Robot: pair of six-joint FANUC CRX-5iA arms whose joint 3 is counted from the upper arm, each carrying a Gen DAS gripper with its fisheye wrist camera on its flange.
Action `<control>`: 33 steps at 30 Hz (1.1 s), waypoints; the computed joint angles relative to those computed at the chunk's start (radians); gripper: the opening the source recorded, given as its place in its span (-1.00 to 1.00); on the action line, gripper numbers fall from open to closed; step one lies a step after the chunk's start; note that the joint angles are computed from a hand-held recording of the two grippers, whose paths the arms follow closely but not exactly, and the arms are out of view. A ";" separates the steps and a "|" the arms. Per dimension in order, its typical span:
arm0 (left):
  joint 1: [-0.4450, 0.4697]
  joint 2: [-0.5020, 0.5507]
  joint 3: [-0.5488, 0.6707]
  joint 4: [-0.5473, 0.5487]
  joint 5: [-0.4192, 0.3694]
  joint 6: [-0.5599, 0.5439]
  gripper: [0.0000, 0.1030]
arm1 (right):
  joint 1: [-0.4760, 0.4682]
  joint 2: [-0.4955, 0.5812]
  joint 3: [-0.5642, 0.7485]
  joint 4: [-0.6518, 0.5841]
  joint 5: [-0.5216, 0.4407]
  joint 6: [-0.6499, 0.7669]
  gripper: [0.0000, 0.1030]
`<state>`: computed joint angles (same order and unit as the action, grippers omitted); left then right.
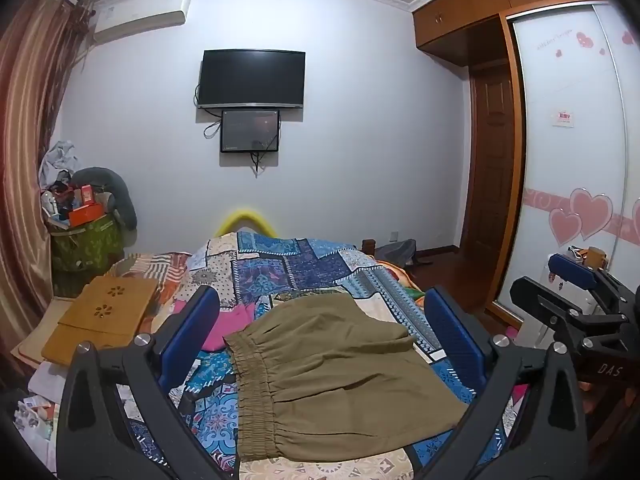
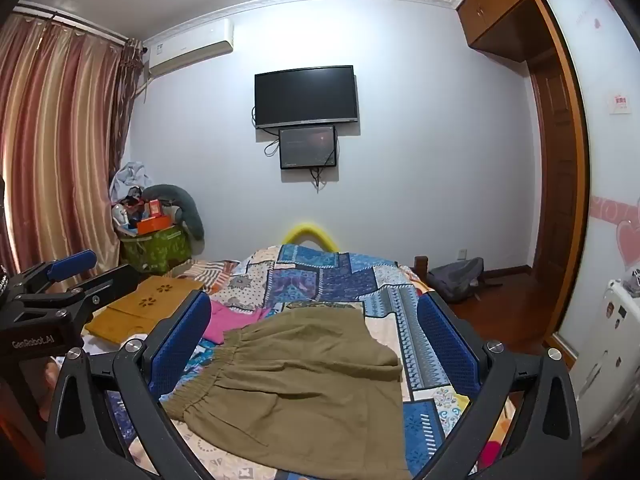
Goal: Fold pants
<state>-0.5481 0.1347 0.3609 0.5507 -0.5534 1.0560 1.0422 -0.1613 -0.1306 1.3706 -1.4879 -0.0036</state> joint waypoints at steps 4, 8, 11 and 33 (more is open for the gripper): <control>0.002 0.010 0.019 -0.018 -0.019 0.013 1.00 | -0.001 0.001 0.003 -0.002 -0.001 0.003 0.99; 0.002 -0.003 -0.014 0.004 0.002 -0.012 1.00 | -0.001 0.001 0.002 -0.001 0.000 0.003 0.99; -0.001 -0.004 -0.014 -0.001 0.004 -0.001 1.00 | -0.001 0.001 0.003 -0.004 0.000 0.005 0.99; -0.002 -0.002 -0.002 -0.016 0.010 0.010 1.00 | -0.005 -0.003 -0.006 -0.009 0.004 -0.002 0.99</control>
<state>-0.5499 0.1332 0.3593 0.5347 -0.5434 1.0658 1.0374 -0.1646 -0.1366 1.3620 -1.4835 -0.0057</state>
